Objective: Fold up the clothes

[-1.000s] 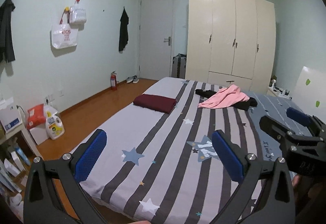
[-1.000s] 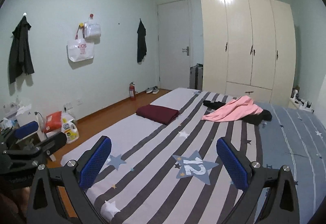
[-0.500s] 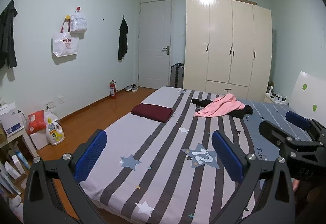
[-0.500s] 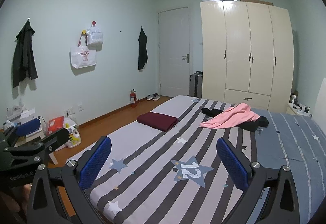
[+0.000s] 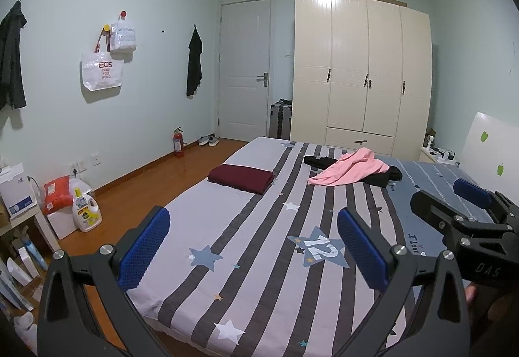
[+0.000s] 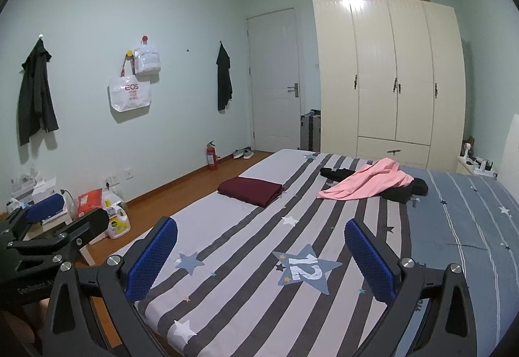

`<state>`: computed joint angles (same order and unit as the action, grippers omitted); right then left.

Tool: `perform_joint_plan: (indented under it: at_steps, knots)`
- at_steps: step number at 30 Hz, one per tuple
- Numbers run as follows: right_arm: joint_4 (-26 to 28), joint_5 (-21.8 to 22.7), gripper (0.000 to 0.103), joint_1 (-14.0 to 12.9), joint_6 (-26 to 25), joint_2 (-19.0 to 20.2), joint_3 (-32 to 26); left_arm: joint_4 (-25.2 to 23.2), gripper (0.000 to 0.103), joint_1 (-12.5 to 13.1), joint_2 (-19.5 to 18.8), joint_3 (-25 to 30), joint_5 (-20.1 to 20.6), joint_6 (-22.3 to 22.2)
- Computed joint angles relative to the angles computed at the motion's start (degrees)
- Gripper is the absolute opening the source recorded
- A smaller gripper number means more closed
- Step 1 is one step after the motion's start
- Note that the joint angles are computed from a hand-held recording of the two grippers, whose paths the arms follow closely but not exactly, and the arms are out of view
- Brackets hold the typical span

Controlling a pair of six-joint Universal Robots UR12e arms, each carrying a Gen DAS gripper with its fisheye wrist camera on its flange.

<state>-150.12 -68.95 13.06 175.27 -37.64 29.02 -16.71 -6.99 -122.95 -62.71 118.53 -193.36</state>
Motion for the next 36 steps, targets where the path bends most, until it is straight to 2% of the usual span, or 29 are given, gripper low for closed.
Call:
perform_joint_plan:
  at_steps: [25,36]
  knots:
    - [0.1,1.1,0.102,-0.8,0.6,0.4,-0.5,0.1,0.102,-0.6,-0.8,1.3,2.0,0.9]
    - [0.2,1.1,0.102,-0.7,1.0,0.6,-1.0,2.2,0.102,-0.9,-1.1,1.5,3.4,2.1]
